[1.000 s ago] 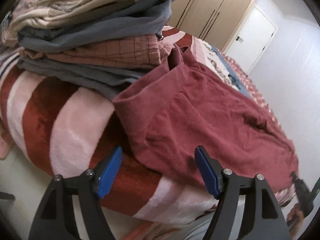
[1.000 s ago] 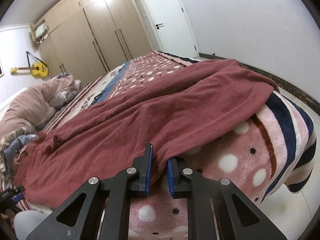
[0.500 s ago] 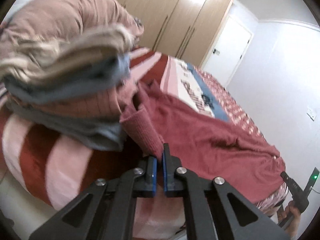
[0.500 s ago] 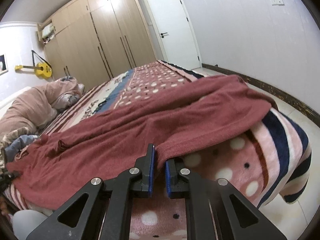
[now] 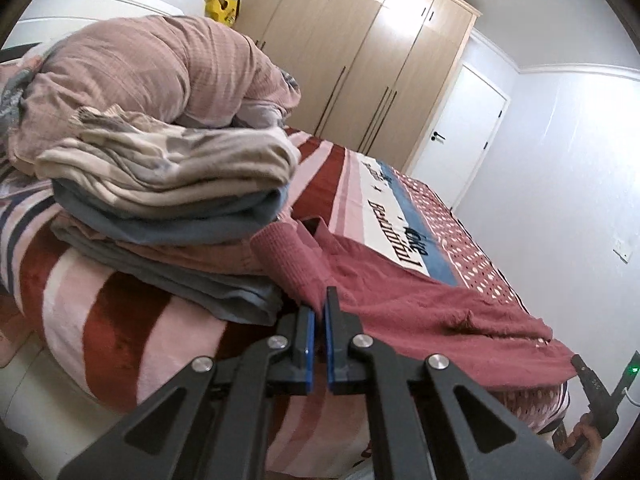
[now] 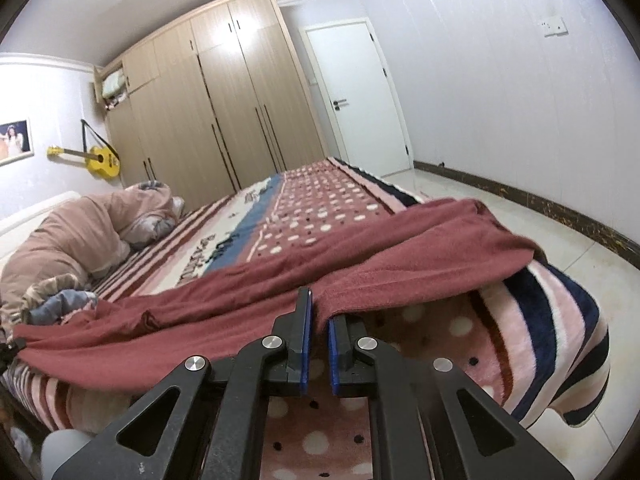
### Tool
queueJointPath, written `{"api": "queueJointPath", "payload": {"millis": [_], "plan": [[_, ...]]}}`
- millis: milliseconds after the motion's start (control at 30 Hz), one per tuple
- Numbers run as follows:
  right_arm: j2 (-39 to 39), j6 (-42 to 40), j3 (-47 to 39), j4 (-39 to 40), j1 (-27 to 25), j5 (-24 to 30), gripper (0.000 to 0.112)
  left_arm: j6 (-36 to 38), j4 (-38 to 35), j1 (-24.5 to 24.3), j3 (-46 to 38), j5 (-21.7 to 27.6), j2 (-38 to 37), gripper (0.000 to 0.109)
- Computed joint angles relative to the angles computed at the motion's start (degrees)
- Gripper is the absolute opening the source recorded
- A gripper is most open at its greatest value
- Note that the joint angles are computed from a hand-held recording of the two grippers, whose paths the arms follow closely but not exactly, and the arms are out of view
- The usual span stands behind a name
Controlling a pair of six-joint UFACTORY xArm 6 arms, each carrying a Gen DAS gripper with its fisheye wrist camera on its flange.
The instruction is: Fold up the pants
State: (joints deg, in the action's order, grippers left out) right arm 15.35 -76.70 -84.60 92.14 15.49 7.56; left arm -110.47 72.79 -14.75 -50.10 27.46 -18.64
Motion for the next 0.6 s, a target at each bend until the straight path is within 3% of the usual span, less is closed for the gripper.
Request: {"api": "queueJointPath", "payload": {"millis": [100, 233, 300, 433, 467, 567, 600], "plan": [[-1.68, -2.59, 1.0, 2.58, 0.0, 0.02, 0.002, 0.25, -0.37, -0.7, 1.04, 1.89, -1.84, 0.0], [-2.45, -3.22, 1.3, 1.97, 0.21, -0.54, 0.002, 3.36, -2.79, 0.25, 1.2, -0.67, -1.61, 0.0], [-1.93, 1.18, 1.36, -3.13, 0.22, -0.45, 0.002, 10.71, -9.7, 1.06, 0.47, -3.4, 0.59, 0.001], [-1.29, 6.42, 1.85, -8.6, 0.16, 0.72, 0.002, 15.17, -17.18, 1.75, 1.43, -7.24, 3.6, 0.004], [-1.31, 6.62, 2.21, -8.99, 0.37, 0.42, 0.002, 15.84, -18.84, 1.67, 1.8, -7.09, 4.32, 0.008], [-1.04, 8.27, 2.89, -10.67, 0.14, 0.91, 0.002, 14.83, -21.41, 1.91, 3.8, -7.93, 4.99, 0.041], [-1.05, 9.28, 3.23, -11.55, 0.02, 1.15, 0.002, 14.24, -21.94, 2.46, 4.89, -9.54, 4.87, 0.045]]}}
